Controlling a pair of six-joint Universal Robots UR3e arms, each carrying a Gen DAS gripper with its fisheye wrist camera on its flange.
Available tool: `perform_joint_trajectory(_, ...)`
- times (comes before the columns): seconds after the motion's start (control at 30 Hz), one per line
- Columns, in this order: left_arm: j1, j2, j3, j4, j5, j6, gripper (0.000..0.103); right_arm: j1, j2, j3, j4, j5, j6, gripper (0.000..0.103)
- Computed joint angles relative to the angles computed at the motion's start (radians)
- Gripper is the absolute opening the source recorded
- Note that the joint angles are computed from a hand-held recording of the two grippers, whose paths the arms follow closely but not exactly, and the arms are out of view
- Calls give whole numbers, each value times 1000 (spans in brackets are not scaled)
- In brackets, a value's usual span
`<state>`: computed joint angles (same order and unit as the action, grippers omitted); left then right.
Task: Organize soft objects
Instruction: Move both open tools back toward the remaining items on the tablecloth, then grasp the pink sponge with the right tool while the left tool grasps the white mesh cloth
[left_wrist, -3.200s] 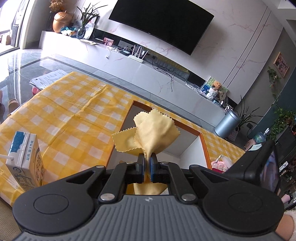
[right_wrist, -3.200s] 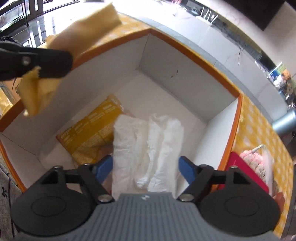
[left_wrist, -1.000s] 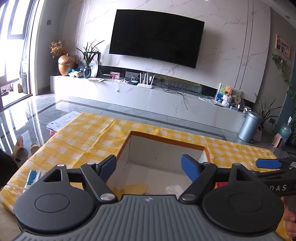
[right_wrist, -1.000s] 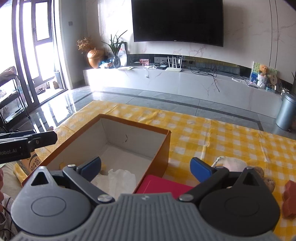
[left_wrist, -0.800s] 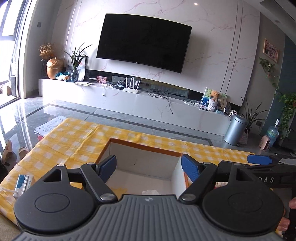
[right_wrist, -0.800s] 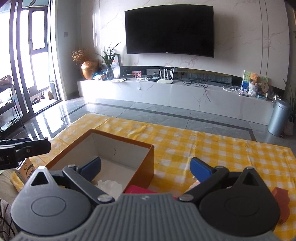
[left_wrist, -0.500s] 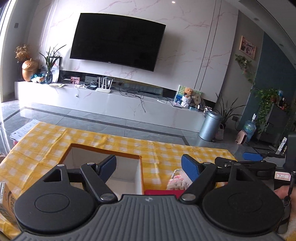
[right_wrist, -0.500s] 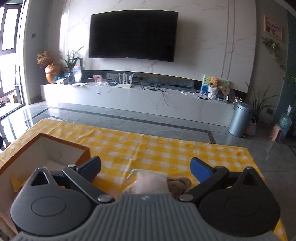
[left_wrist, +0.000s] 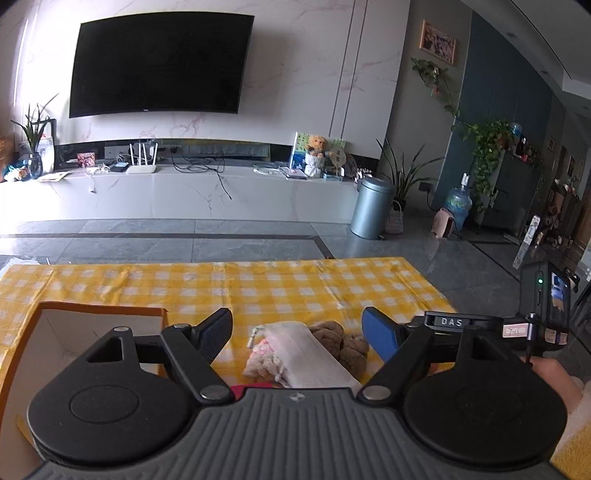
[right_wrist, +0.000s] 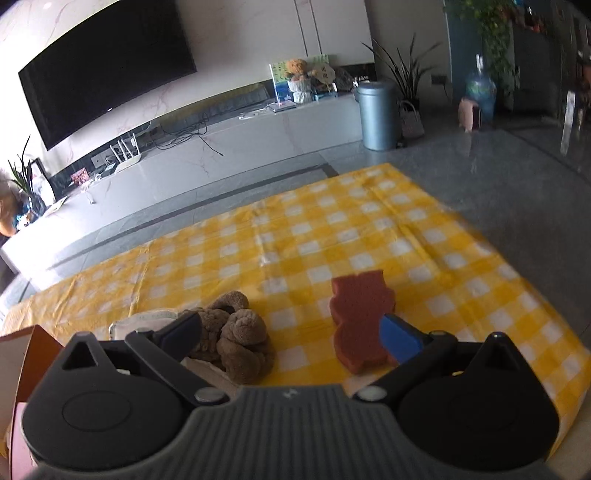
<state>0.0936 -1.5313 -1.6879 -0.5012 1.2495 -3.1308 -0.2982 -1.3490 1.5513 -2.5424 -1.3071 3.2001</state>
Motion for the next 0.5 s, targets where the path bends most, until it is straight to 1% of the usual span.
perform_joint_trajectory(0.07,-40,-53,58,-45,13,-7,94,3,36,-14,5,-29,-9,100)
perform_joint_trajectory(0.13,-77,-111,121,-89,38,-14,94,29,104,-60,10,-115,-10,100)
perform_joint_trajectory(0.2,-113,-181,208,-151,65,10,94,49,177,-109,8,-200,26,100)
perform_joint_trajectory(0.23,-127,-219,248,-169,82,19,94,53,207,-130,12,-223,47,100)
perform_joint_trajectory(0.3,-177,-310,356,-231,171,9,94,40,250,-145,-1,-226,70,100)
perform_joint_trajectory(0.37,-217,-411,495,-338,249,10,94,24,253,-117,-40,-173,56,100)
perform_joint_trajectory(0.4,-235,-471,576,-388,276,14,94,25,257,-118,-37,-169,55,100)
perform_joint_trajectory(0.47,-261,-571,706,-460,325,-5,94,42,270,-135,-29,-211,54,100)
perform_joint_trajectory(0.5,-272,-624,777,-503,344,-18,94,56,279,-148,-25,-250,49,100)
